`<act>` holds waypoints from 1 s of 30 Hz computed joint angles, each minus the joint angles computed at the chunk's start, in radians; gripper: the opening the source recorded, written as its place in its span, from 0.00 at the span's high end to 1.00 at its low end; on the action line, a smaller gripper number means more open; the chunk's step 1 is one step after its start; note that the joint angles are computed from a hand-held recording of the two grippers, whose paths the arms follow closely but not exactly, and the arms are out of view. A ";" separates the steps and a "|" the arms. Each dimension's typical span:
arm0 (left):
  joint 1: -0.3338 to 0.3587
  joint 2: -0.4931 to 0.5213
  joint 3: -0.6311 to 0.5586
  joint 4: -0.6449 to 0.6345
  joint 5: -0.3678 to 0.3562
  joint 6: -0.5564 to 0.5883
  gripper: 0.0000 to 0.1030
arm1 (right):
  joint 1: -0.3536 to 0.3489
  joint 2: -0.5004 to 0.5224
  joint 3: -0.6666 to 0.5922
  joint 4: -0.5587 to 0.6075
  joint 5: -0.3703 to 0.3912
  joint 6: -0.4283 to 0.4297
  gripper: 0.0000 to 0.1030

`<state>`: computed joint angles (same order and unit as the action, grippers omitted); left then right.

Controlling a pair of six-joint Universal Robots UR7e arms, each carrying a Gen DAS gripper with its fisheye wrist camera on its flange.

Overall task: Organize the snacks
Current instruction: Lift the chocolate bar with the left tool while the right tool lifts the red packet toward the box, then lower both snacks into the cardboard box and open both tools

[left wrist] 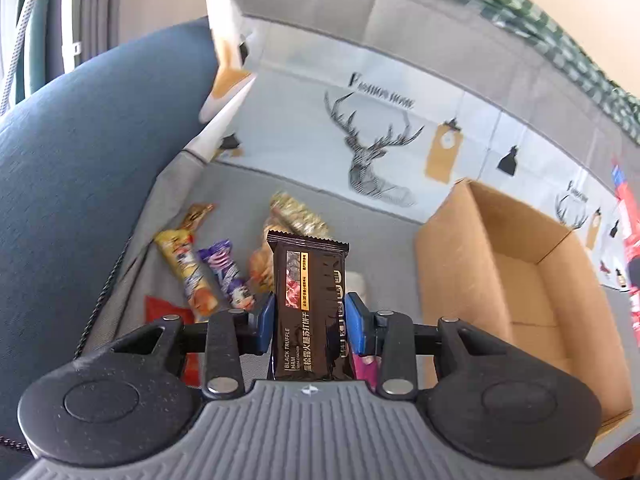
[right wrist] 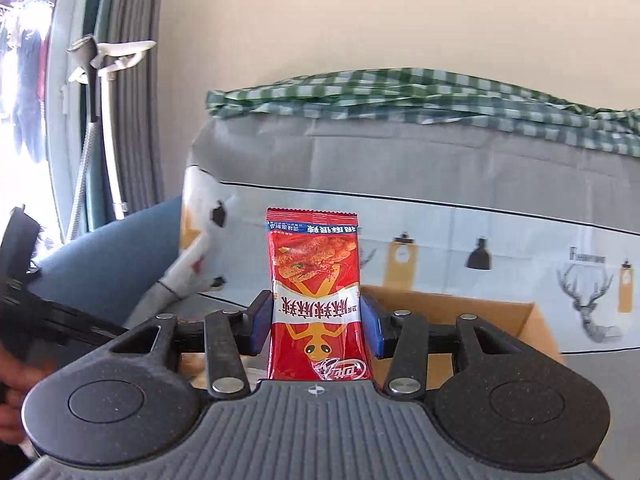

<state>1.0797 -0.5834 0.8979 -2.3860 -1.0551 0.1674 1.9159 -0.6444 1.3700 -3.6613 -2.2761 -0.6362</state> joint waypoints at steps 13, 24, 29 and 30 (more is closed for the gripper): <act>-0.041 0.006 0.087 -0.207 -0.134 0.079 0.61 | -0.061 -0.080 0.155 -0.076 -0.078 0.058 0.53; -0.072 -0.015 0.196 -0.307 -0.303 0.181 0.61 | -0.070 -0.109 0.201 -0.118 -0.130 0.059 0.53; -0.073 -0.009 0.195 -0.259 -0.324 0.157 0.61 | -0.071 -0.104 0.190 -0.103 -0.153 0.077 0.53; -0.075 -0.007 0.193 -0.253 -0.322 0.151 0.61 | -0.071 -0.102 0.187 -0.101 -0.157 0.079 0.53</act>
